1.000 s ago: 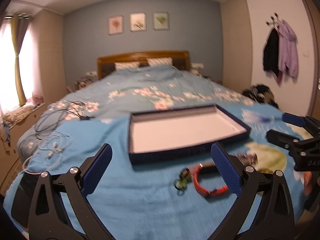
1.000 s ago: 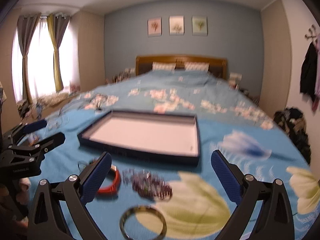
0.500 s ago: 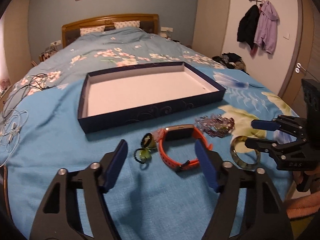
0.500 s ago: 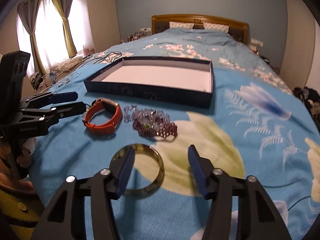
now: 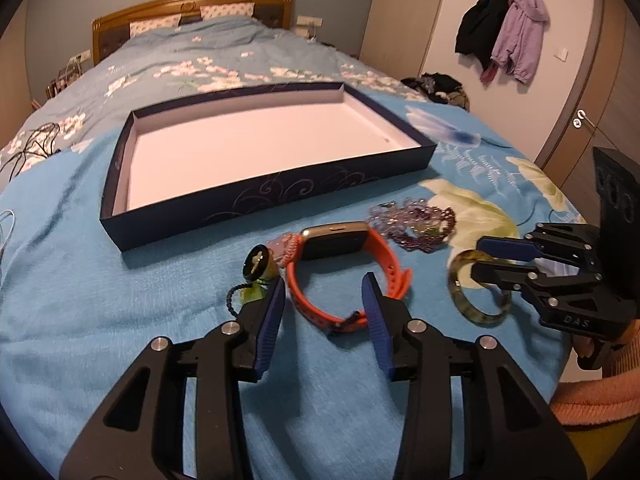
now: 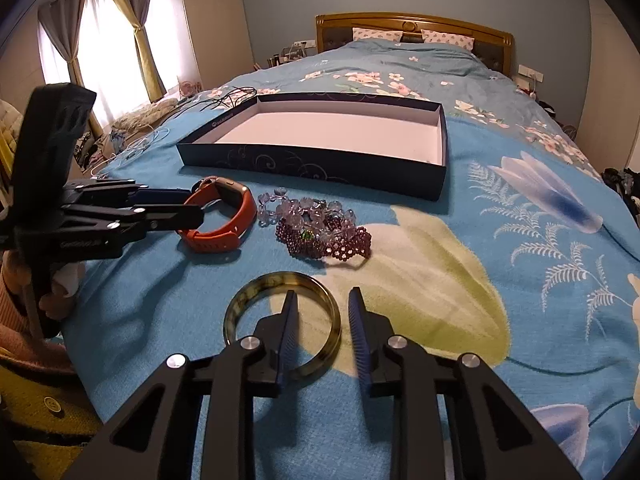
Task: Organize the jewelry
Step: 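Grasp the orange watch band with the left tool while the right tool grasps the gold bangle, then carry the watch and bangle with both tools over the white box lid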
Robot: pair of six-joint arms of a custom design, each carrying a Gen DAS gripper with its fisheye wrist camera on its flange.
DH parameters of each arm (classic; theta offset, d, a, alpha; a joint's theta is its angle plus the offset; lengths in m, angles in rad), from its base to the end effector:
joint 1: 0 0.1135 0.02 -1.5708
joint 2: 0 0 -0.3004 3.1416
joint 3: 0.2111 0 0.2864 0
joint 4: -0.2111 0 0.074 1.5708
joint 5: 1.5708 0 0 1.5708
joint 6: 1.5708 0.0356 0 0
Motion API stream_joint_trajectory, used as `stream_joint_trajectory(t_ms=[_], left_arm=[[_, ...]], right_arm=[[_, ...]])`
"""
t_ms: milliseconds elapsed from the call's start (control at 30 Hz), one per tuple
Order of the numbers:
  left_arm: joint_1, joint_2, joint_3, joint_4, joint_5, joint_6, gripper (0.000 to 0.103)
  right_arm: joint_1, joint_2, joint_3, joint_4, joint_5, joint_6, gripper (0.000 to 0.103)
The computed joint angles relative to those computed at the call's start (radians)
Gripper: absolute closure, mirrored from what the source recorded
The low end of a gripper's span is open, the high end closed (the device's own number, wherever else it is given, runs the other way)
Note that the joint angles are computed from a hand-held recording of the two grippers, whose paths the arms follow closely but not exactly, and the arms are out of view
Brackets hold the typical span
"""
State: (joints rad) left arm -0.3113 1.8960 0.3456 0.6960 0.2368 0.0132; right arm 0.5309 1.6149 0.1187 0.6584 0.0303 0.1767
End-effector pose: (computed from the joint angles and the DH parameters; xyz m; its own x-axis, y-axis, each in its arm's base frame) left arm 0.2383 -0.0854 0.0375 -0.7120 0.2426 -0.6590 0.4538 0.8751 -0.1682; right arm 0.1620 0.0939 0.0574 -0.7168 -0.2171 -0.6626 -0.3683 0.9248 0.0955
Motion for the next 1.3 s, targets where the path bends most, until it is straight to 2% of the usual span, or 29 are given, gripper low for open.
stream_joint_trajectory(t_ms=[167, 300, 433, 533, 600, 1033, 1133, 1300], left_arm=[[0.021, -0.011, 0.045, -0.076, 0.022, 0.035, 0.057], [0.003, 0.006, 0.099, -0.140, 0.000, 0.050, 0.063], [-0.001, 0.025, 0.120, -0.153, -0.018, 0.036, 0.075], [0.007, 0.029, 0.121, -0.150, -0.025, 0.024, 0.090], [0.019, 0.028, 0.119, -0.150, -0.010, 0.014, 0.093], [0.104, -0.043, 0.059, -0.142, 0.093, -0.019, 0.092], [0.099, -0.041, 0.059, -0.146, 0.055, -0.007, 0.092], [0.107, -0.030, 0.045, -0.136, 0.065, 0.006, 0.088]], right_arm=[[-0.003, -0.002, 0.008, -0.020, -0.004, -0.019, 0.079], [0.011, -0.006, 0.017, -0.040, 0.017, -0.032, 0.089], [0.006, -0.002, 0.021, -0.040, 0.010, -0.043, 0.097], [-0.001, -0.006, 0.020, -0.039, 0.008, -0.048, 0.097], [-0.014, -0.011, 0.017, -0.032, -0.004, -0.049, 0.097], [-0.073, -0.132, 0.046, -0.080, -0.073, -0.071, 0.097], [-0.065, -0.137, 0.063, -0.081, -0.076, -0.077, 0.097], [-0.053, -0.116, 0.076, -0.079, -0.071, -0.077, 0.097]])
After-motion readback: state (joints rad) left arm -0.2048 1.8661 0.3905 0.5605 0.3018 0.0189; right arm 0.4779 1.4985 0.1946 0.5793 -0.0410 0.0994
